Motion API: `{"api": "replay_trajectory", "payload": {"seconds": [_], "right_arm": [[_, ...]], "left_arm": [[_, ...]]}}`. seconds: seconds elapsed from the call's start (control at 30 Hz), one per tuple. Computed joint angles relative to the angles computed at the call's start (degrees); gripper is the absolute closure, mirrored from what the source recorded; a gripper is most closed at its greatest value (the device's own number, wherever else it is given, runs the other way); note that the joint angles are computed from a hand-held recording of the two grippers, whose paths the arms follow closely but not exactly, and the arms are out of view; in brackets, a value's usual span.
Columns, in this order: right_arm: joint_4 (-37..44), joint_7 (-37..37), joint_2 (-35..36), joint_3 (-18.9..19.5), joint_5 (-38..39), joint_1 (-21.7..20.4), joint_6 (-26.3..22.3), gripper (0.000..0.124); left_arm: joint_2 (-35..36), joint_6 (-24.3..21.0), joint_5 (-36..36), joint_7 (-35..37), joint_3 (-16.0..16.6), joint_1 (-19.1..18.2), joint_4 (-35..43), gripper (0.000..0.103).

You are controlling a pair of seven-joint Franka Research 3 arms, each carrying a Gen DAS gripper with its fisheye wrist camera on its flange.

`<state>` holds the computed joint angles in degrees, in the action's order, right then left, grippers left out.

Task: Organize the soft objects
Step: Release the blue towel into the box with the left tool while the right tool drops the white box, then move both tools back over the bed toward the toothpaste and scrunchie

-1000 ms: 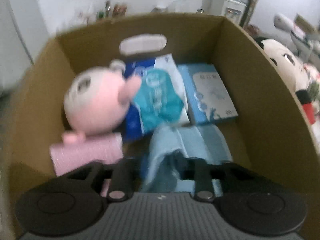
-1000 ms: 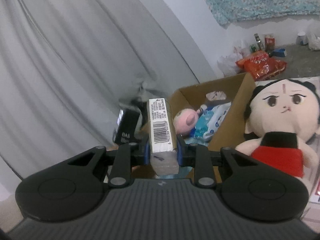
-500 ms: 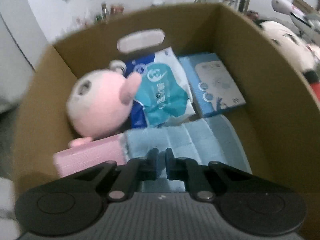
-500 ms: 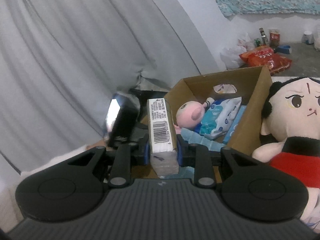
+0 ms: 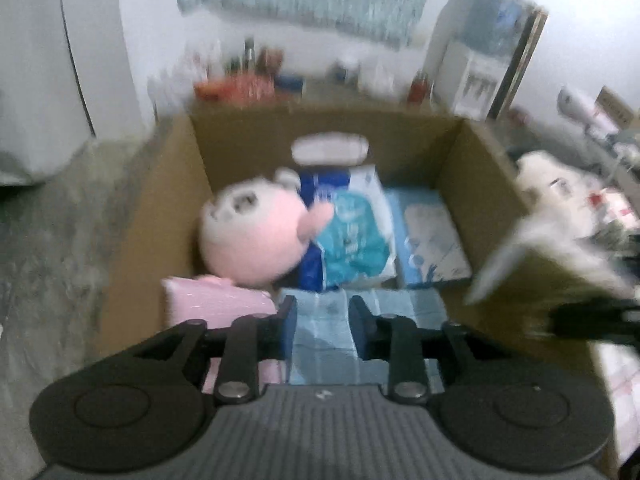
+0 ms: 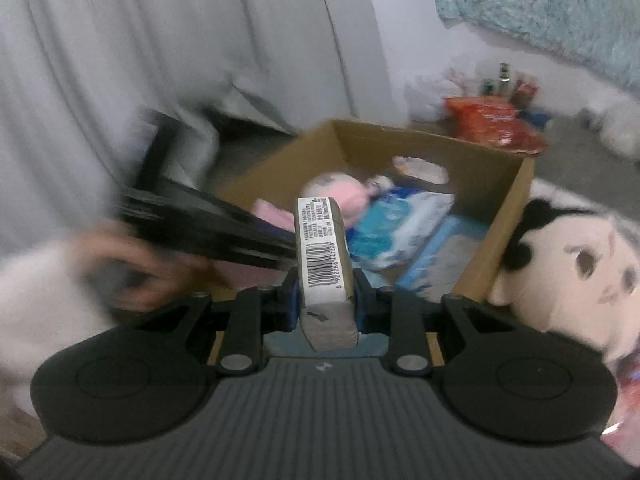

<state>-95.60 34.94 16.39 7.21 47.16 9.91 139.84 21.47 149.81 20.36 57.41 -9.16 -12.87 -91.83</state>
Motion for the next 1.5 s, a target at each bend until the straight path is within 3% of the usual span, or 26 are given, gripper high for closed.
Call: {"api": "replay_trajectory", "payload": {"seconds": [0.17, 0.27, 0.33, 0.4, 0.43, 0.47, 0.57, 0.7, 0.8, 0.87, 0.9, 1.0, 1.13, 1.17, 1.3, 1.5], "right_arm": [[4.1, 8.4, 4.1, -4.6, -30.2, 9.3, 3.7, 0.100], [7.4, 15.8, 8.5, -9.8, -52.4, 16.7, 4.3, 0.100], [12.5, 19.0, 12.7, -11.9, -62.1, 20.2, -1.7, 0.099], [17.2, 21.0, 16.3, -12.1, -66.4, 21.8, -7.7, 0.089], [19.9, 21.0, 18.0, -11.7, -67.2, 22.0, -11.3, 0.075], [22.0, 20.7, 19.1, -10.6, -66.1, 21.4, -13.6, 0.065], [27.7, 19.0, 21.1, -7.5, -60.5, 19.0, -19.9, 0.052], [23.4, 19.0, 16.7, -6.2, -55.9, 16.4, -14.8, 0.046], [20.3, 18.4, 12.9, -5.0, -50.1, 12.7, -10.8, 0.046], [18.9, 17.3, 11.0, -3.7, -44.2, 9.6, -9.0, 0.048], [17.6, 17.0, 9.7, -3.1, -41.2, 8.2, -8.0, 0.048], [14.5, 14.8, 6.8, -1.3, -30.5, 3.6, -6.7, 0.048], [9.6, 10.2, 3.3, -0.4, -18.5, -1.0, -7.2, 0.048], [8.5, 9.3, 2.6, -0.7, -17.0, -1.7, -7.7, 0.048], [3.9, 4.7, 0.1, -1.7, -11.4, -3.7, -8.3, 0.048], [1.1, 1.2, -1.3, -3.2, -6.8, -5.2, -9.4, 0.048]], "left_arm": [[-7.7, 5.2, 4.2, -6.1, 1.3, -0.4, -9.3, 0.072], [-8.6, 6.8, 7.7, -9.2, 1.6, -0.7, -11.0, 0.072], [-8.1, 8.0, 8.7, -10.6, 1.6, -0.4, -11.3, 0.072], [-8.3, 9.6, 6.1, -9.9, 0.6, 0.8, -12.4, 0.072], [-8.4, 10.2, 5.1, -9.5, 0.3, 1.2, -12.9, 0.072], [-8.9, 10.7, 4.5, -9.1, 0.1, 1.4, -13.7, 0.072], [-9.3, 9.8, 4.4, -6.1, -0.4, 1.5, -14.1, 0.071], [-8.8, 9.0, 2.2, -3.0, -1.1, 2.0, -13.5, 0.065], [-6.6, 6.7, -10.5, 9.3, -6.2, 5.2, -11.1, 0.063], [-3.7, 3.7, -19.3, 16.6, -9.3, 6.8, -7.5, 0.062], [-0.8, -0.4, -23.8, 19.2, -10.8, 7.3, -3.4, 0.062], [6.8, -9.9, -29.1, 19.6, -10.7, 5.8, 7.4, 0.064], [16.2, -20.0, -25.4, 17.1, -7.4, 1.0, 21.9, 0.064], [17.8, -20.6, -24.7, 16.5, -6.8, 0.2, 24.1, 0.063], [20.5, -15.8, -20.9, 18.4, -5.5, -1.8, 27.2, 0.076], [25.1, -17.9, -21.1, 23.8, -6.7, -1.5, 34.1, 0.076]]}}
